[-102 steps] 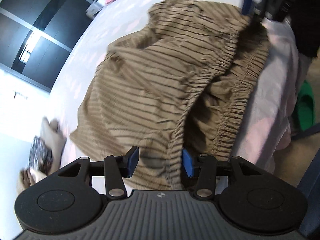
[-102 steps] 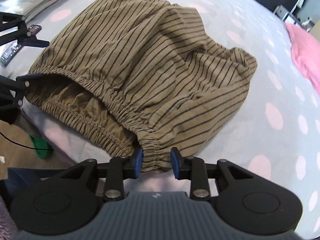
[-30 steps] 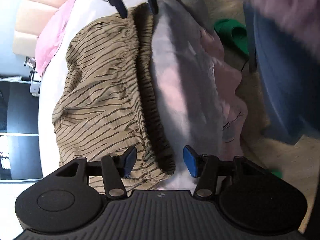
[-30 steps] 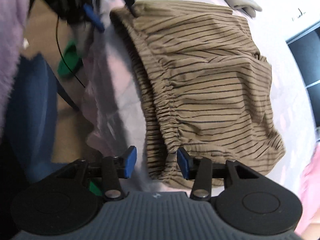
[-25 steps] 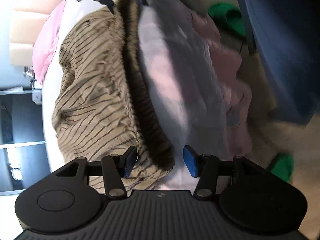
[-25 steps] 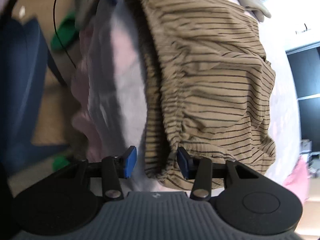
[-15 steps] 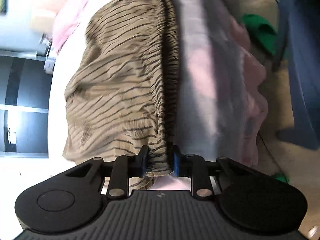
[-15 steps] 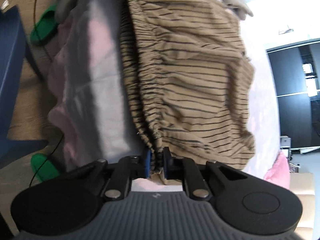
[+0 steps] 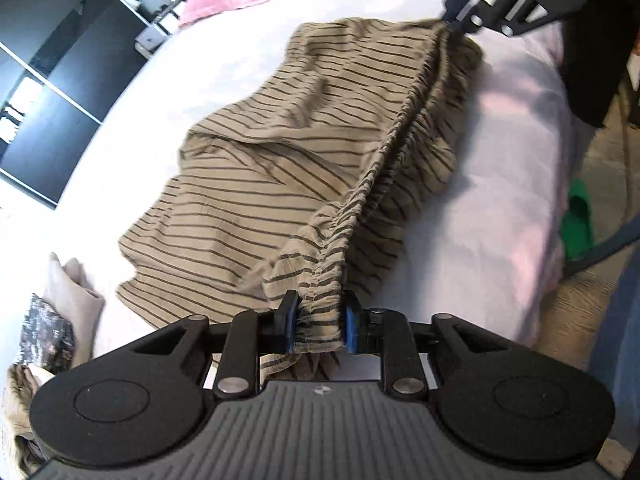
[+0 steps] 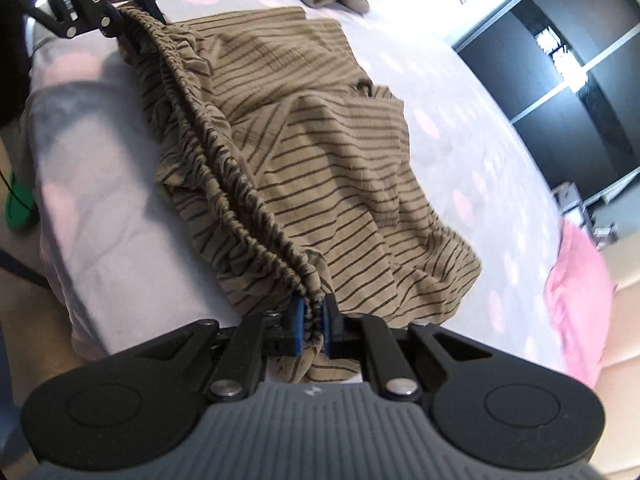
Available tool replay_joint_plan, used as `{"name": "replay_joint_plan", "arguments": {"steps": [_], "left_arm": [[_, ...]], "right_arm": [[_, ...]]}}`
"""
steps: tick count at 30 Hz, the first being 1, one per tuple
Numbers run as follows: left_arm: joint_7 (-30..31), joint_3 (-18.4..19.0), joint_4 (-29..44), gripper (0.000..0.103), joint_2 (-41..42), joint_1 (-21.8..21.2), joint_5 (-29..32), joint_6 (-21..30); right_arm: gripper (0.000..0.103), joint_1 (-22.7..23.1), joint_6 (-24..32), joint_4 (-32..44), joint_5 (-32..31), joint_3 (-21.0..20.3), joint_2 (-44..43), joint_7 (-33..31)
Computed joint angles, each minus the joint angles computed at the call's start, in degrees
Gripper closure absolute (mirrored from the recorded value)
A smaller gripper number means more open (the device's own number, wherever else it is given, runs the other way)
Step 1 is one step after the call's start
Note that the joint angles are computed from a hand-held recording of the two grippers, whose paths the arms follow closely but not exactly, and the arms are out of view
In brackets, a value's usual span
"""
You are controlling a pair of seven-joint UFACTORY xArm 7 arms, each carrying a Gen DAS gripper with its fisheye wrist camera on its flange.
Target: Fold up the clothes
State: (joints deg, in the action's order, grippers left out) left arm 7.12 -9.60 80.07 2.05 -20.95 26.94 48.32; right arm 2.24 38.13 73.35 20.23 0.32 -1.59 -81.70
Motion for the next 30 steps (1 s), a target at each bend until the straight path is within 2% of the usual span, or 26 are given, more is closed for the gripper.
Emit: {"name": "replay_joint_plan", "arguments": {"steps": [1,2,3,5,7,10,15,18,20,22,25,30], "left_arm": [[-1.3,0.0,-0.2,0.078,0.2,-0.1,1.7,-0.9],[-1.7,0.0,-1.1,0.073,-0.2,-0.2,2.9,-2.4],[-2.1,0.0,-2.0,0.061,-0.6,-0.2,4.2,-3.8],[-3.2,-0.3,-4.3,0.048,-1.8,-0.5,8.2,-6.6],[-3.9,-0.9,-6.4,0.047,-2.7,-0.6,12.3,-8.6],[-3.7,-1.7,-7.1,0.045,-2.2,-1.0,15.7,-9.1],[-12.8,-2.0,-4.5,0.044,1.2,-3.7,27.7,-2.2],[-20.5,-2.2,-2.0,0.044,3.0,-6.4,31.9,4.3],[-24.8,-2.2,0.5,0.042,4.7,-8.2,31.7,9.2],[-27.0,-1.9,2.9,0.04,6.4,-9.5,29.0,12.8],[-27.4,-1.2,4.3,0.04,7.5,-11.0,26.5,15.9],[-31.2,-0.9,6.1,0.04,8.8,-13.8,27.5,20.7]], "right_arm": [[0.093,0.0,-0.2,0.6,-1.1,0.1,0.8,1.5],[0.093,0.0,-0.5,1.1,-2.2,0.3,1.5,3.1],[0.093,0.1,-0.9,1.6,-3.6,0.5,2.2,4.9],[0.093,0.1,-0.2,3.8,-6.2,0.8,4.1,9.3],[0.093,-0.1,1.7,6.5,-6.8,1.0,6.1,12.2],[0.093,-0.5,3.3,9.2,-7.3,1.5,8.3,14.8],[0.093,-0.9,4.4,10.7,-7.3,2.3,9.7,15.8],[0.093,-1.1,5.7,12.3,-6.6,2.7,11.0,16.8],[0.093,-1.5,7.9,13.0,-5.5,2.8,11.0,17.2],[0.093,-1.8,10.3,13.6,-4.4,3.1,11.0,16.7],[0.093,-1.6,10.4,12.7,-4.3,3.2,10.2,15.4],[0.093,-1.2,10.6,12.5,-4.7,2.9,10.1,16.5]]}}
